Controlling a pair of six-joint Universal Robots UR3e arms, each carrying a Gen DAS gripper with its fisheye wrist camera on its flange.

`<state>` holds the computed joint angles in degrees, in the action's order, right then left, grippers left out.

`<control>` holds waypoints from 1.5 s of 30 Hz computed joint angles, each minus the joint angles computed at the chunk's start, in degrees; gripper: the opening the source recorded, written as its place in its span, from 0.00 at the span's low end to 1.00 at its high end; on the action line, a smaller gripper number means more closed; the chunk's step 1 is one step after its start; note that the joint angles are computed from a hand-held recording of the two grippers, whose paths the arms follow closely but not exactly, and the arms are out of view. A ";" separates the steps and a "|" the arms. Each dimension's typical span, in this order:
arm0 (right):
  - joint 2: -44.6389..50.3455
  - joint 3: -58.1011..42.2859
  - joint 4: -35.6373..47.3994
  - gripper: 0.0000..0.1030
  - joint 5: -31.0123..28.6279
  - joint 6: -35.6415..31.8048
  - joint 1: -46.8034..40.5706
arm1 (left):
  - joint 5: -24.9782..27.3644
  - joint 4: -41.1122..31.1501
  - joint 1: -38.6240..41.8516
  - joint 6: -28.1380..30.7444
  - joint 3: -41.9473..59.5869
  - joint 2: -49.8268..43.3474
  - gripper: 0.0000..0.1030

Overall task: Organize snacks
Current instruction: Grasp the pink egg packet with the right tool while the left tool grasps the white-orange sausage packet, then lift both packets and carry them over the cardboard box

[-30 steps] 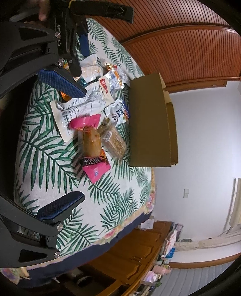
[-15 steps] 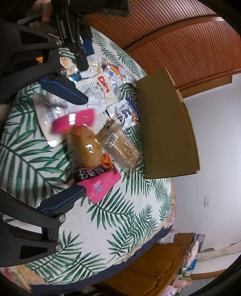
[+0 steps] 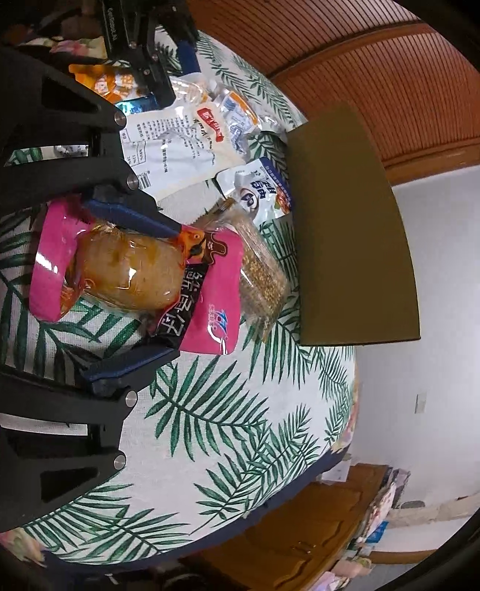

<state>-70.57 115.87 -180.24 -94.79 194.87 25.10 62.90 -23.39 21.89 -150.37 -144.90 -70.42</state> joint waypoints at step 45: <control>-0.45 -1.38 1.01 0.50 0.49 -5.14 -0.05 | -23.62 -42.64 28.04 23.51 2.88 27.18 0.16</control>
<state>-71.02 114.49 -179.23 -94.30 189.73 25.06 39.27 -66.03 49.94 -126.86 -142.01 -43.24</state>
